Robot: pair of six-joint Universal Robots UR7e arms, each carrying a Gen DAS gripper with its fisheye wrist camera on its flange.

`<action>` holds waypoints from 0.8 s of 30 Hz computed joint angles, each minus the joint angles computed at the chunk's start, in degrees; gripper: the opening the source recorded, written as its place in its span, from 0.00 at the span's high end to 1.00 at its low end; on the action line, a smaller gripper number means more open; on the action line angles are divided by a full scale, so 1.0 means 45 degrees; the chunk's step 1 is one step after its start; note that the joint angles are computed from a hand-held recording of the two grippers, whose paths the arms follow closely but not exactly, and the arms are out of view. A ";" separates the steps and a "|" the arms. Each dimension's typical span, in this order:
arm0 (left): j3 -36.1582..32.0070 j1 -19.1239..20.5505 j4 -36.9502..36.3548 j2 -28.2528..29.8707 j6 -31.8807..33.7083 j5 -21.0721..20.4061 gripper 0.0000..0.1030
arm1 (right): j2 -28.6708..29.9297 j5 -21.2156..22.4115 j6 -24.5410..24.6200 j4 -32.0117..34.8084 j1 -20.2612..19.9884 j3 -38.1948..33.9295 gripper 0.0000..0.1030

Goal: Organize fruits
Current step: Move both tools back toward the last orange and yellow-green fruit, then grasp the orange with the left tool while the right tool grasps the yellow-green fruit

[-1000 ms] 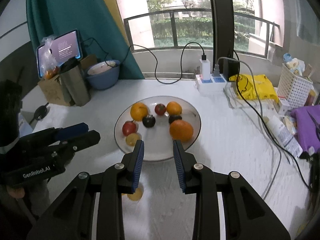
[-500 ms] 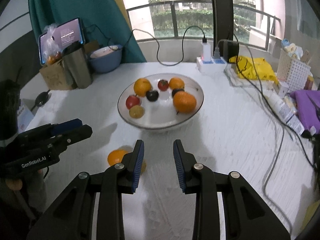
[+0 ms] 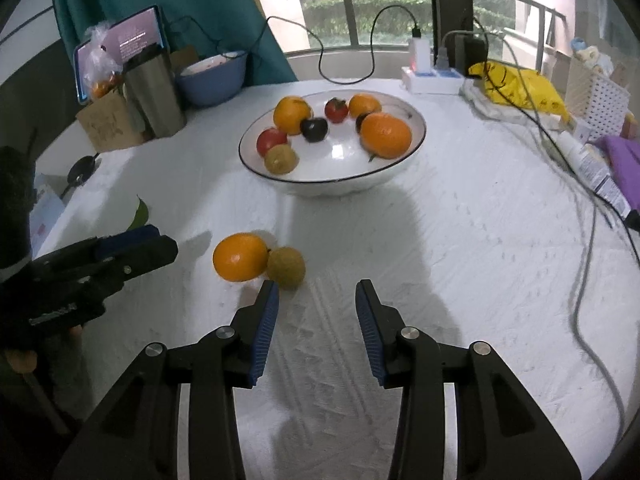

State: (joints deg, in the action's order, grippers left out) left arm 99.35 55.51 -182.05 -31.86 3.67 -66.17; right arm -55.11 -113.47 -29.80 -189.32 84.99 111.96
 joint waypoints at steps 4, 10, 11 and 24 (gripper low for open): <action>-0.0140 -0.0087 0.0285 0.0087 0.0049 0.0386 0.26 | 0.0176 0.0081 0.0043 0.0306 -0.0032 -0.0214 0.59; -0.0397 -0.0063 0.0542 0.0200 0.0055 0.0558 0.26 | 0.0296 0.0219 0.0006 0.0552 -0.0092 -0.0482 0.59; -0.0434 -0.0059 0.0548 0.0222 0.0037 0.0571 0.26 | 0.0308 0.0231 -0.0030 0.0612 -0.0092 -0.0530 0.59; -0.0762 -0.0136 0.0938 0.0474 0.0358 0.0641 0.26 | 0.0519 0.0702 -0.0145 0.1333 -0.0038 -0.0924 0.58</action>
State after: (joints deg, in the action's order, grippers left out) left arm 95.92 54.90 -177.83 -29.72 5.28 -63.29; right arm -52.77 -110.31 -30.46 -183.32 84.81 107.80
